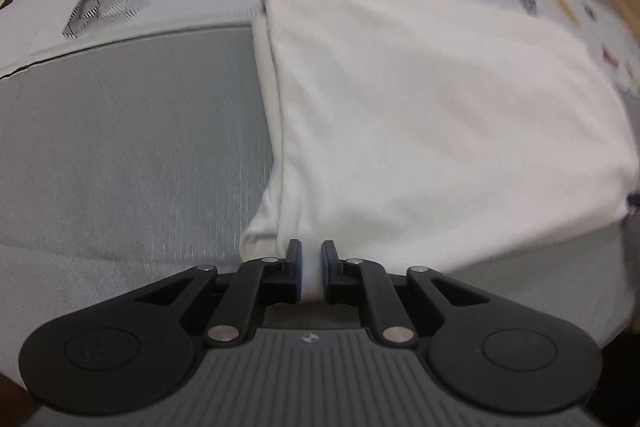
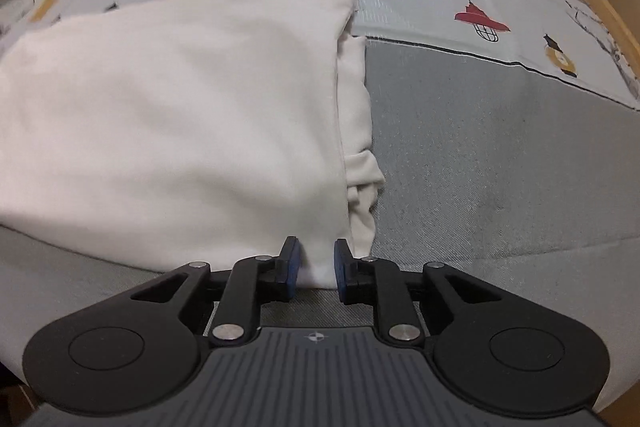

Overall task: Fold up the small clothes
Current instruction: 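Open both grippers and lift away from the folded shirt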

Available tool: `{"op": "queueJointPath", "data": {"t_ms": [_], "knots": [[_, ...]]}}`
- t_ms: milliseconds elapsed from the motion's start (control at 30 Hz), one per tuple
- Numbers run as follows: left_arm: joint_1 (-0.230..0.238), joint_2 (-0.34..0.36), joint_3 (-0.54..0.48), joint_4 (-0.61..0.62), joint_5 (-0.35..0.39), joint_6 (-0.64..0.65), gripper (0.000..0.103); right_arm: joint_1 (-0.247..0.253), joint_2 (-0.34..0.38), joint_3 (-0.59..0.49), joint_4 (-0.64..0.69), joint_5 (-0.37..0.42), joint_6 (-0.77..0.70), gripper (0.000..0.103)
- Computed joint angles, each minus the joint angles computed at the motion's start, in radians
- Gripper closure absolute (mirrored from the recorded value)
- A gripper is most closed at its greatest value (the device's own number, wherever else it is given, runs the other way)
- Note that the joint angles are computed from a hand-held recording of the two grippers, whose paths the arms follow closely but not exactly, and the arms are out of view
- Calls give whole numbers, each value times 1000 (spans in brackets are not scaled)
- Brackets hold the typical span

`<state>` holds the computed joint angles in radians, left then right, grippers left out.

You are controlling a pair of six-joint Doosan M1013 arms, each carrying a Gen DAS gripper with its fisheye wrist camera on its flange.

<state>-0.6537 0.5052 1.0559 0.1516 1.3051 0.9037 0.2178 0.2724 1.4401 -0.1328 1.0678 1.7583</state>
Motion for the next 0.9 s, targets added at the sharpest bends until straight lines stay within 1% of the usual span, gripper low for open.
{"op": "queueJointPath", "data": {"t_ms": [33, 67, 100, 133, 167, 233, 300, 333, 367, 400, 500, 533, 567, 633, 733, 767, 800, 833, 867, 900], "knots": [[3, 8, -7, -3, 29, -5, 91, 5, 3, -1, -29, 16, 9, 83], [3, 19, -16, -1, 74, -9, 89, 10, 6, -4, -58, 37, 18, 80], [0, 22, -17, 13, 100, -10, 89, 12, 5, -5, -70, 49, 30, 77], [-4, 18, -17, 21, 97, -12, 88, 12, 0, -6, -69, 54, 40, 76], [-10, 9, -11, 35, 81, -26, 87, 12, -9, -5, -69, 43, 56, 76], [-31, -24, 19, 107, 23, -89, 85, 17, -38, 7, -83, -24, 78, 76], [-54, -65, 53, 195, -50, -178, 73, 28, -74, 28, -114, -119, 130, 76], [-66, -86, 68, 227, -89, -213, 63, 34, -92, 39, -127, -162, 163, 76], [-74, -94, 65, 255, -109, -231, 60, 39, -107, 49, -137, -198, 190, 75], [-85, -108, 72, 293, -126, -254, 60, 45, -122, 58, -147, -230, 214, 75], [-117, -153, 87, 397, -155, -318, 55, 73, -170, 94, -180, -324, 259, 72], [-124, -168, 95, 449, -165, -359, 53, 83, -181, 104, -194, -349, 273, 68], [-131, -182, 104, 501, -168, -399, 47, 91, -190, 113, -202, -373, 286, 63], [-139, -209, 126, 590, -172, -467, 43, 110, -207, 129, -202, -410, 304, 62], [-146, -237, 177, 663, -191, -526, 43, 140, -211, 136, -180, -430, 299, 62], [-150, -243, 195, 668, -186, -546, 45, 152, -209, 135, -175, -432, 298, 62], [-149, -242, 187, 642, -164, -551, 45, 162, -206, 134, -168, -431, 297, 62], [-155, -258, 206, 669, -194, -574, 43, 171, -201, 130, -150, -428, 284, 62], [-168, -275, 237, 740, -233, -625, 42, 185, -197, 128, -149, -427, 283, 62], [-171, -288, 263, 783, -272, -651, 42, 199, -191, 123, -152, -426, 278, 62]]}}
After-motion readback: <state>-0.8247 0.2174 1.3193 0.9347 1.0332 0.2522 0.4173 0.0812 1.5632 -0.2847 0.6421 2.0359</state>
